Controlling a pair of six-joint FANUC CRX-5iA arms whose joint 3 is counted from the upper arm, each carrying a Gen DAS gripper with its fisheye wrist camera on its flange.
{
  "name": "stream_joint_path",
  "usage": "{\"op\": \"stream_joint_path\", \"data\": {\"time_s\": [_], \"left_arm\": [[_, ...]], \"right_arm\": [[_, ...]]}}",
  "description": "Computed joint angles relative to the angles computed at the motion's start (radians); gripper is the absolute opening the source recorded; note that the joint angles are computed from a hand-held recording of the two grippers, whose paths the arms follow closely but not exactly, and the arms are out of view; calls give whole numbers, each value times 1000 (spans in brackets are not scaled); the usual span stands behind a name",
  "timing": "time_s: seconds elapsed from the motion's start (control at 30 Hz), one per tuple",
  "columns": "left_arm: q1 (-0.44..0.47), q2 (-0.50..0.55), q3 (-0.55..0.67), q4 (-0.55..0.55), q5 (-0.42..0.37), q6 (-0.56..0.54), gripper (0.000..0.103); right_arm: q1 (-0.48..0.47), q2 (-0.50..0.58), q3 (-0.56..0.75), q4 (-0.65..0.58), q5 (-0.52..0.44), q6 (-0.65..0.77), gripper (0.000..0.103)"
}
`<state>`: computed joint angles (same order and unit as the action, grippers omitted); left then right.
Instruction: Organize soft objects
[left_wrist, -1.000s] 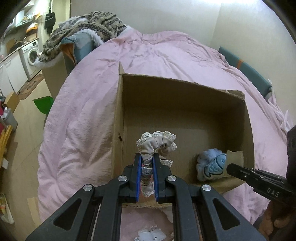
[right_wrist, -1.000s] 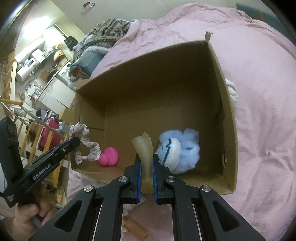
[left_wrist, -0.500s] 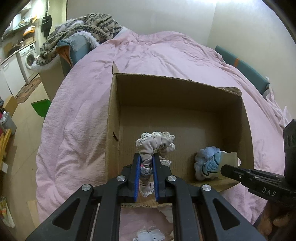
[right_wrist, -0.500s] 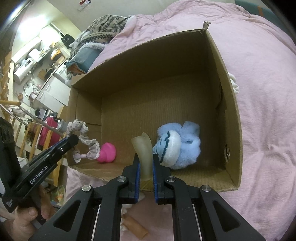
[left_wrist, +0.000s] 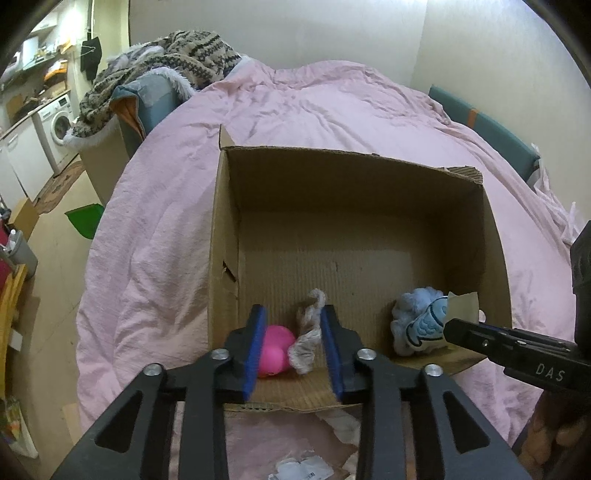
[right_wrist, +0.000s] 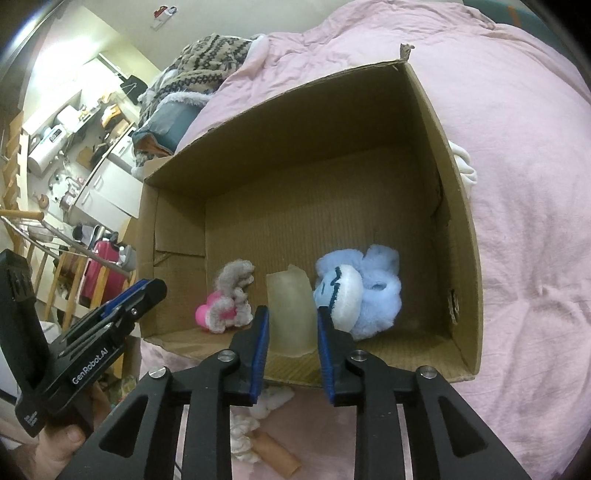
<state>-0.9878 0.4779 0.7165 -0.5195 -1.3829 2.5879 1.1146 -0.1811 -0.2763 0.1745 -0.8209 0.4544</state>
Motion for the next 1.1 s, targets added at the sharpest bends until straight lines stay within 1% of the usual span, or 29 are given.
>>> {"op": "stream_joint_path", "data": {"time_s": [0.03,0.07,0.1,0.13,0.17,0.2,0.23,0.3,0.47,0.83,0.97,1.1], "left_arm": [[-3,-1,1,-8,-1,4,39],[-7,-1,3,-21,-6,10,41],[-10,-1,6,-27,-9,12,49],[-11,-2,7,-31,-11,14,60],[-12,-5,6,-35,-10,23,66],[-14,-8,3,-43,-10,35,72],[-16,-12,1,-48,-8,44,73],[-13,-18,-7,-48,-1,50,73],[-6,-7,8,-37,-27,42,73],[-8,-11,3,-40,-26,45,73],[-15,-10,8,-52,-42,39,73],[-26,-33,-14,-65,-42,57,73]], "right_arm": [[2,-2,-3,5,4,-4,33],[3,-5,-8,10,9,-11,36],[5,-9,-14,18,15,-21,48],[7,-15,-21,32,25,-39,67],[10,-24,-34,56,40,-69,75],[14,-33,-49,87,53,-103,80],[19,-44,-67,126,65,-138,80],[16,-51,-76,145,68,-162,80],[-3,-49,-67,101,60,-162,80],[8,-36,-49,102,44,-137,80],[11,-38,-52,108,43,-151,80],[20,-43,-57,122,36,-163,80]]}}
